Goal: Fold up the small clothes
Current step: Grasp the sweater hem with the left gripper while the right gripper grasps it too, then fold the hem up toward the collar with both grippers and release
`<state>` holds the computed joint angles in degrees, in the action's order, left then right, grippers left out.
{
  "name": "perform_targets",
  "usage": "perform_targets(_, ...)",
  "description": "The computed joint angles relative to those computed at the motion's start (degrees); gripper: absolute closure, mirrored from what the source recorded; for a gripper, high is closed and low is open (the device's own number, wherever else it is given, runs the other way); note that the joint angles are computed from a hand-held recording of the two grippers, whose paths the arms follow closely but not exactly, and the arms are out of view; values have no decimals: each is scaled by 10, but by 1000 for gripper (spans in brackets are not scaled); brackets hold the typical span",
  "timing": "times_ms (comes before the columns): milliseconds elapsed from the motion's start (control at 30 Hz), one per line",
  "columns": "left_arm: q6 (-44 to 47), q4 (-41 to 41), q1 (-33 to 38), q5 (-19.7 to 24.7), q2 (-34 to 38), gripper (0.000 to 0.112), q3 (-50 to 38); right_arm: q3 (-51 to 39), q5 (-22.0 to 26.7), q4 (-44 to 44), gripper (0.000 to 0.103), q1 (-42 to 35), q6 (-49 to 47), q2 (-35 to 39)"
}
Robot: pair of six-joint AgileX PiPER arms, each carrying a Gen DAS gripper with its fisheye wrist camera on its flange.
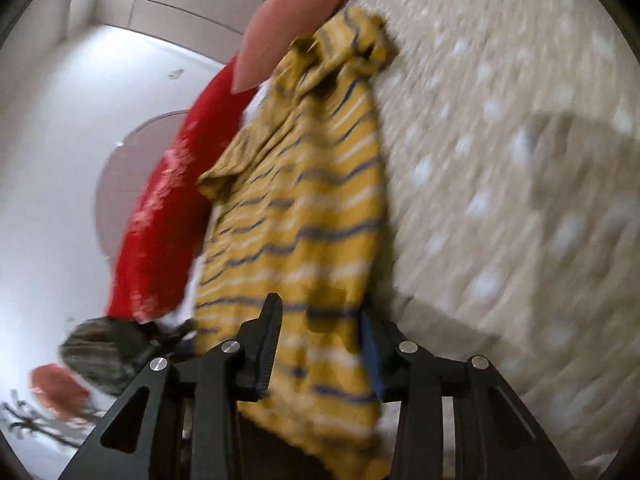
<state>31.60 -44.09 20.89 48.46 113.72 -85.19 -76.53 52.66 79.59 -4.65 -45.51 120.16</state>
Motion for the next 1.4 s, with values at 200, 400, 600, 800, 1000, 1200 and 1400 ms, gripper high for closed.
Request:
perform_targets(200, 83, -80, 12, 4, -23, 47, 72, 94, 8, 77, 61, 24, -90, -27)
perform_targets(400, 103, -99, 23, 18, -22, 46, 87, 173, 11, 88, 61, 42, -135, -48)
perform_targets(600, -34, 44, -27, -39, -34, 78, 70, 178, -53, 85, 72, 93, -120, -40)
perform_targets(800, -61, 20, 14, 50, -53, 104, 24, 175, -39, 64, 94, 76, -98, -94)
perform_targets(1000, -8, -24, 46, 81, -149, 106, 88, 246, 6, 23, 95, 32, -124, -228)
perform_targets(1200, 15, -30, 55, 92, -169, 109, 145, 286, 18, 15, 95, 44, -136, -249)
perform_targets(1400, 7, -42, 59, 96, -151, 109, 108, 236, 15, -14, 95, 44, -113, -247)
